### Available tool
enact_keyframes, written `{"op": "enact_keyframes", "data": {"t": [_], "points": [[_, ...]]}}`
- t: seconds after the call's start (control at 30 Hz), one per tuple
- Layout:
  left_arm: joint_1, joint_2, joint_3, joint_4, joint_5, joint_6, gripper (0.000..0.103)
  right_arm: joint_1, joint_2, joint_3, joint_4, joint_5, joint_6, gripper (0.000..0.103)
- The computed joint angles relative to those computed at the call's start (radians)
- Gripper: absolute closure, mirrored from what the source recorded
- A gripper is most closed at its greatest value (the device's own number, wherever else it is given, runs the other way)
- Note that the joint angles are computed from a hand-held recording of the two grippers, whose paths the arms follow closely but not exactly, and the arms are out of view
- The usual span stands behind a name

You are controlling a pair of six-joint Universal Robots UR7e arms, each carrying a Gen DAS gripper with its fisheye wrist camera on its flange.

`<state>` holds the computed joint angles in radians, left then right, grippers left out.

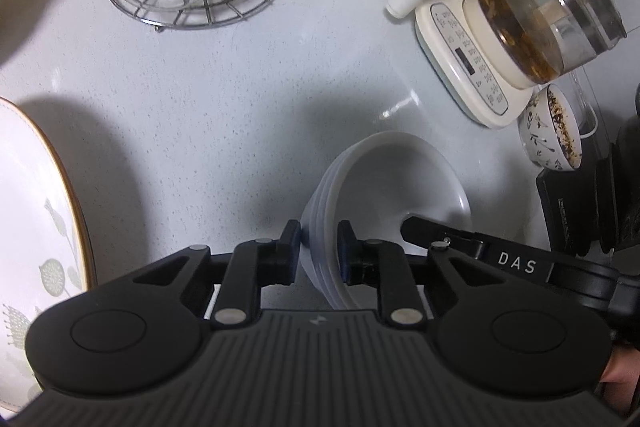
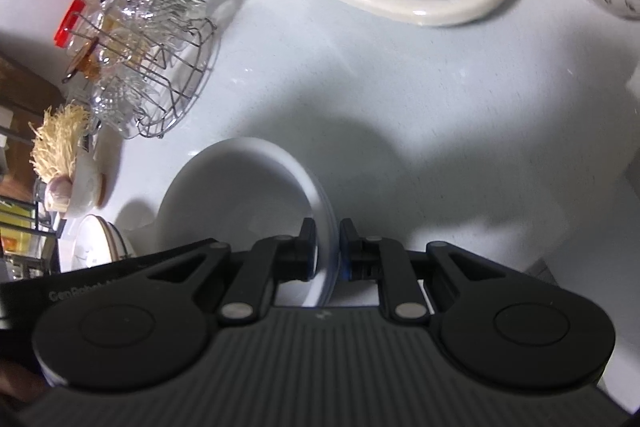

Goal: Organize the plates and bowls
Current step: 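Lift the nested bowl stack and carry it over the leaf-print plates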

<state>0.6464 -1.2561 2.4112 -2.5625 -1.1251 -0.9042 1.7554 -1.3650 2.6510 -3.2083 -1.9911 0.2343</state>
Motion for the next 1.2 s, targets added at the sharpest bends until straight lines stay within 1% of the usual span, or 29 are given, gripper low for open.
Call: {"op": "enact_keyframes", "data": {"t": [0.1, 0.37, 0.47, 0.57, 0.67, 0.77, 0.9, 1.07, 1.2], "points": [[0.011, 0.007, -0.001, -0.003, -0.010, 0.006, 0.080, -0.010, -0.002, 0.009, -0.016, 0.011, 0.005, 0.088], [0.028, 0.027, -0.001, -0.037, -0.010, 0.030, 0.081, 0.011, 0.013, 0.005, -0.024, -0.018, -0.003, 0.088], [0.030, 0.008, 0.006, -0.050, -0.014, 0.027, 0.081, 0.020, 0.005, 0.001, -0.016, -0.018, 0.004, 0.088], [0.016, -0.032, 0.009, -0.028, 0.000, 0.016, 0.081, 0.042, -0.001, -0.004, -0.012, -0.016, 0.001, 0.088], [0.003, -0.088, 0.017, -0.004, 0.018, -0.009, 0.081, 0.075, -0.006, -0.021, 0.006, -0.013, 0.010, 0.088], [-0.017, -0.156, 0.023, 0.033, 0.045, -0.038, 0.081, 0.125, 0.003, -0.049, 0.021, -0.019, 0.012, 0.088], [-0.051, -0.257, 0.028, 0.120, 0.098, -0.079, 0.081, 0.190, 0.036, -0.096, 0.031, -0.011, 0.013, 0.088], [-0.096, -0.425, 0.044, 0.295, 0.167, -0.165, 0.081, 0.258, 0.119, -0.157, 0.027, 0.020, 0.002, 0.088], [-0.122, -0.565, 0.063, 0.443, 0.201, -0.249, 0.081, 0.304, 0.189, -0.200, 0.032, 0.040, 0.004, 0.088]]}}
